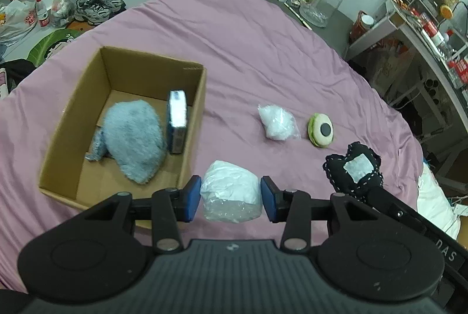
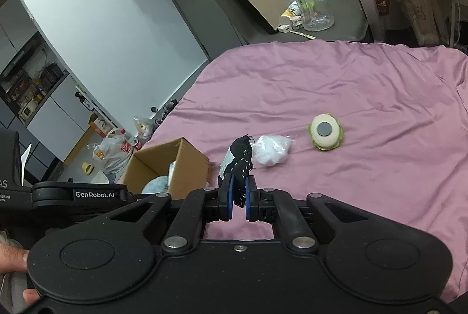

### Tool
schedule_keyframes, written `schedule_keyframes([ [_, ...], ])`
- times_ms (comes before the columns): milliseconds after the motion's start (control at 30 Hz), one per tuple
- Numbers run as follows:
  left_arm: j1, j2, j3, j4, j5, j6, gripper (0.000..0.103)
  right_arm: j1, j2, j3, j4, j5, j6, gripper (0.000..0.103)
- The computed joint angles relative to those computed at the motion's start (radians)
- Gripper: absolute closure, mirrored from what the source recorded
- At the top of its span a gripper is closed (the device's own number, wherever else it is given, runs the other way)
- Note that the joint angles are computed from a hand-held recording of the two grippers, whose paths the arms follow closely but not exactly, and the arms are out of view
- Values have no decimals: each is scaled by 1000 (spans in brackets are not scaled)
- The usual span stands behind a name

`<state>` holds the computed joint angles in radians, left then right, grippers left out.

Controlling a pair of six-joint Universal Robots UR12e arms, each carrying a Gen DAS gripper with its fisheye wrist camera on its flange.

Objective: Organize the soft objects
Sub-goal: 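Carry the black plush with the right gripper while the left carries the white bundle to the box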

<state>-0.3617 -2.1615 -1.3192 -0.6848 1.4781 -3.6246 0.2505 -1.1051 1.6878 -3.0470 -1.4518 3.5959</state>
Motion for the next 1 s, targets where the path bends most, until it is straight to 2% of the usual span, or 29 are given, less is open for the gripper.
schedule_keyframes([
  [267, 29, 25, -38, 45, -33, 12, 60, 34, 14, -37, 16, -33, -13, 95],
  [700, 75, 62, -100, 101, -33, -19, 60, 83, 56, -119, 38, -6, -44, 95],
  [1000, 100, 64, -122, 90, -26, -37, 60, 108, 88, -170, 73, 11, -53, 95],
])
